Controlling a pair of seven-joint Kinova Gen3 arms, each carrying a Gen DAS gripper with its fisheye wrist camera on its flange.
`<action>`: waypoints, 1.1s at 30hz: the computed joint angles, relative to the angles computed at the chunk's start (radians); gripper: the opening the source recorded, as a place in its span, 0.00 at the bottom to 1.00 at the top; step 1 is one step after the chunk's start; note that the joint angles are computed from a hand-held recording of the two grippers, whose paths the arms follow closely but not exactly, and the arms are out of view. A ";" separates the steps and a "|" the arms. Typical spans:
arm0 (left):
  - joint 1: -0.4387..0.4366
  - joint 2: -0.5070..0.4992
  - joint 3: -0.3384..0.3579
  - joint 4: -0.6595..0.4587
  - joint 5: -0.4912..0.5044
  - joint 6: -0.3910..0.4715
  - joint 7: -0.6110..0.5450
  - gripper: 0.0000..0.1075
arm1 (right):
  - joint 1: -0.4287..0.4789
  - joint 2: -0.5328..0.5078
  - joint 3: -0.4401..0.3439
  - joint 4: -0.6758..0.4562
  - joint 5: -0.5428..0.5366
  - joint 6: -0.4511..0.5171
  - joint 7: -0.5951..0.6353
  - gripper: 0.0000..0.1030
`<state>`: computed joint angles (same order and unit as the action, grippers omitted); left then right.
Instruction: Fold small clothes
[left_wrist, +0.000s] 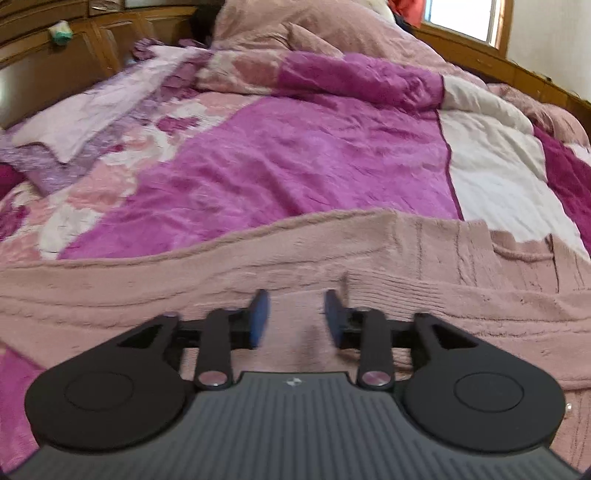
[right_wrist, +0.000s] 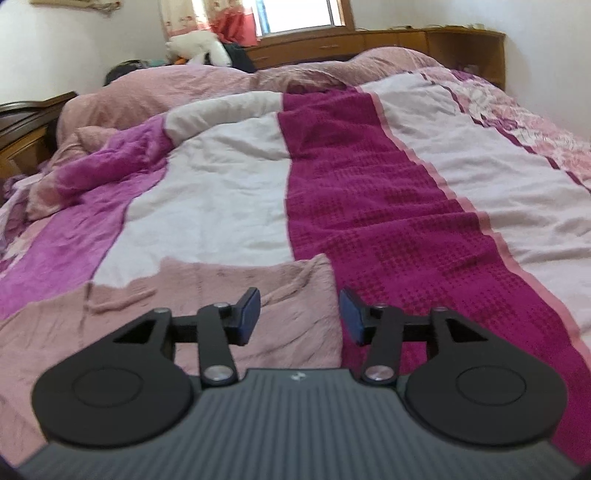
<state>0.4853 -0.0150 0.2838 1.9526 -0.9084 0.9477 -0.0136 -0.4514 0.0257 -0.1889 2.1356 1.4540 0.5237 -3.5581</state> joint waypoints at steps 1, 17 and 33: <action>0.005 -0.007 0.006 0.000 -0.002 0.026 0.008 0.52 | -0.008 -0.015 -0.008 0.004 -0.016 0.008 0.016 0.49; -0.080 -0.153 0.056 0.087 0.136 0.191 0.114 0.67 | -0.104 -0.104 -0.151 0.054 -0.241 0.083 0.138 0.63; -0.346 -0.214 0.043 0.224 0.153 0.015 0.339 0.72 | -0.227 -0.012 -0.142 0.076 -0.223 0.154 -0.017 0.64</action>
<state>0.1393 -0.2295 0.3268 2.1765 -0.7557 0.9628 0.3251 -0.6782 0.0134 -0.3305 2.2114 1.2312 0.6773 -3.5748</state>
